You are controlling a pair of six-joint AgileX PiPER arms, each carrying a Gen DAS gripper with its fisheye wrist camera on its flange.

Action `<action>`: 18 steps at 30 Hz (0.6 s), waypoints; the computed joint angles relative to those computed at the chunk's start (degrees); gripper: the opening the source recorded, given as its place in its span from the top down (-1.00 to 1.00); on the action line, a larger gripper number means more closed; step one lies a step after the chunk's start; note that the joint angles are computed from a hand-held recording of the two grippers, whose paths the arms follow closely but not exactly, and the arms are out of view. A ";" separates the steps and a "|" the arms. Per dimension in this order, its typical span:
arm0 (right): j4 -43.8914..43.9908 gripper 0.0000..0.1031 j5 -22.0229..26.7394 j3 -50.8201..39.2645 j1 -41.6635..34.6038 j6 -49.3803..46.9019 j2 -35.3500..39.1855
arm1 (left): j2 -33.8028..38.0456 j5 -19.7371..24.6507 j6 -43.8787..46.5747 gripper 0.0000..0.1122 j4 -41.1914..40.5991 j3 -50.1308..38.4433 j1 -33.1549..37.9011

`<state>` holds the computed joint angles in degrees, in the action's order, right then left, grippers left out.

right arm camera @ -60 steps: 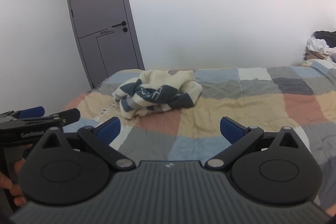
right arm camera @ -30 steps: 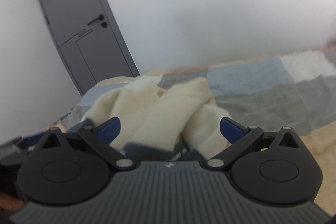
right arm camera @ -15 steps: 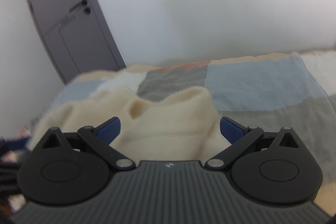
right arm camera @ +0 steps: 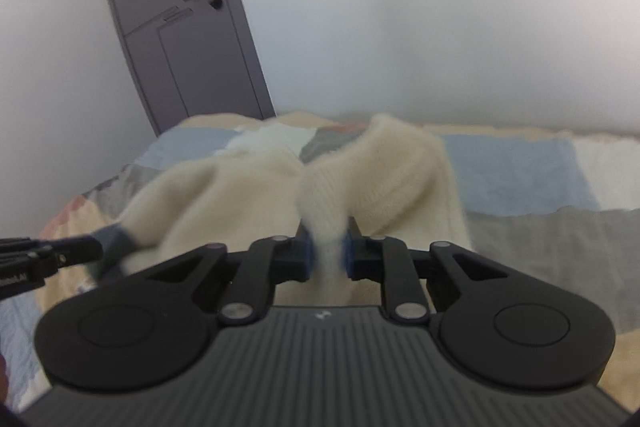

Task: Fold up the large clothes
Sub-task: 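Lift the blanket with both grippers and pull it apart to spread it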

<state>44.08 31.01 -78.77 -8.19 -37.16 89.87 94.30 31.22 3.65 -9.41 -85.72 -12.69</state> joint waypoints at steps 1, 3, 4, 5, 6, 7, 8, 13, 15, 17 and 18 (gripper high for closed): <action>1.33 0.69 0.54 1.76 -0.80 -2.10 -2.02 | -2.09 0.34 -0.04 0.91 -0.33 2.33 -0.35; 1.77 0.71 1.30 5.67 -2.01 -4.76 -6.84 | -6.91 0.00 -1.04 0.92 0.21 7.36 -1.37; 2.99 0.72 1.86 7.91 -2.89 -6.59 -9.70 | -9.43 0.04 -0.85 0.92 0.09 9.61 -1.81; 4.61 0.72 2.96 9.81 -4.00 -8.46 -12.36 | -12.00 0.18 -0.59 0.92 -0.53 11.74 -2.25; 5.64 0.73 3.85 12.06 -4.94 -9.76 -15.55 | -14.59 0.20 -0.99 0.92 -0.84 13.83 -3.06; 5.76 0.73 4.41 14.20 -5.31 -10.48 -18.63 | -17.25 0.35 -1.59 0.92 -1.12 15.79 -3.73; 4.70 0.74 5.06 15.96 -5.51 -10.41 -21.46 | -19.92 0.60 -2.97 0.92 -0.53 17.67 -4.87; 2.19 0.74 10.25 29.90 -6.41 -9.06 -41.59 | -31.69 3.88 -15.69 0.91 8.96 24.19 -14.90; -1.50 0.74 12.65 34.05 -5.29 -4.81 -49.48 | -35.71 6.07 -24.78 0.91 16.60 26.18 -21.10; -6.23 0.75 14.79 37.15 -3.36 1.04 -55.86 | -38.70 9.44 -35.57 0.91 25.56 27.78 -28.97; -8.95 0.75 15.76 38.55 -2.00 4.23 -58.38 | -39.96 11.23 -40.62 0.91 28.95 28.73 -32.83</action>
<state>35.13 46.77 -40.22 -10.18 -32.93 31.49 54.34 42.45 -36.97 19.54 -57.00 -45.52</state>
